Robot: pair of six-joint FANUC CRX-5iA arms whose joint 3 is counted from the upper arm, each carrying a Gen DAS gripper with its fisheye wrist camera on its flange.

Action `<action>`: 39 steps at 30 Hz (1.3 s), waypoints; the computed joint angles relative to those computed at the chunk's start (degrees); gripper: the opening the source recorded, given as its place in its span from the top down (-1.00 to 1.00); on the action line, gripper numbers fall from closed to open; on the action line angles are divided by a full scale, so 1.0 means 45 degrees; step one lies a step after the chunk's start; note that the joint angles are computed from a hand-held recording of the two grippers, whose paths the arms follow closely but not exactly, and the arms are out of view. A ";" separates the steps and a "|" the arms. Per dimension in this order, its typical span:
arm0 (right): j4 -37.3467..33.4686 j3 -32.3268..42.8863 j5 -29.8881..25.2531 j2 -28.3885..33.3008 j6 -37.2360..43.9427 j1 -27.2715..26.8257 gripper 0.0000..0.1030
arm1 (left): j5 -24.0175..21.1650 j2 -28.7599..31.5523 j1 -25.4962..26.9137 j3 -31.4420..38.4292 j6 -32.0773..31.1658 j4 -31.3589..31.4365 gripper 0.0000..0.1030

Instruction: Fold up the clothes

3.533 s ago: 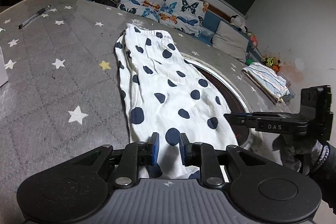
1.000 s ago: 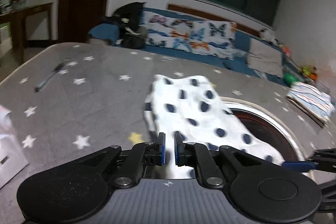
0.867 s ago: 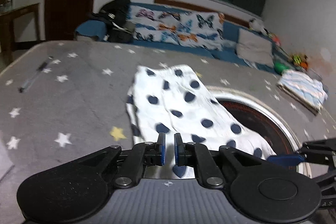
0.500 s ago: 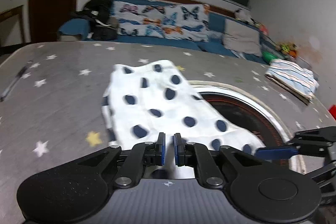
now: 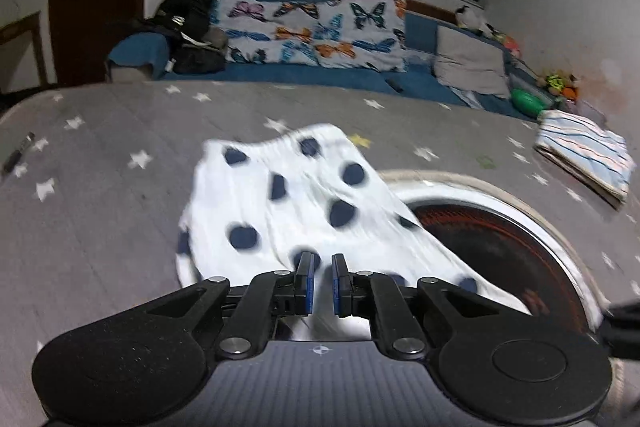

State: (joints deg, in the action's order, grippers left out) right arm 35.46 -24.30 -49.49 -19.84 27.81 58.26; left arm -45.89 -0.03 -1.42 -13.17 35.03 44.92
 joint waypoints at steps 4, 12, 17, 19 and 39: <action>-0.0077 -0.0058 0.0170 -0.0016 0.0074 -0.0092 0.19 | 0.0804 0.0436 -0.0111 0.0347 0.0171 0.0035 0.75; -0.0117 -0.0135 0.0399 -0.0057 0.0017 -0.0231 0.19 | 0.2589 0.0592 -0.0103 0.0177 0.0049 0.0884 0.60; -0.0063 -0.0070 0.0354 -0.0036 0.0010 -0.0173 0.18 | 0.2094 0.1256 -0.0051 0.1038 0.0720 -0.0005 0.17; -0.0020 -0.0052 0.0279 -0.0061 -0.0016 -0.0121 0.18 | 0.1730 0.1455 -0.0045 0.1227 0.0694 -0.0014 0.11; 0.2249 -0.0543 -0.2498 -0.1076 -0.3430 0.1882 0.18 | -0.0329 -0.0537 0.0507 -0.1126 -0.3421 0.5193 0.78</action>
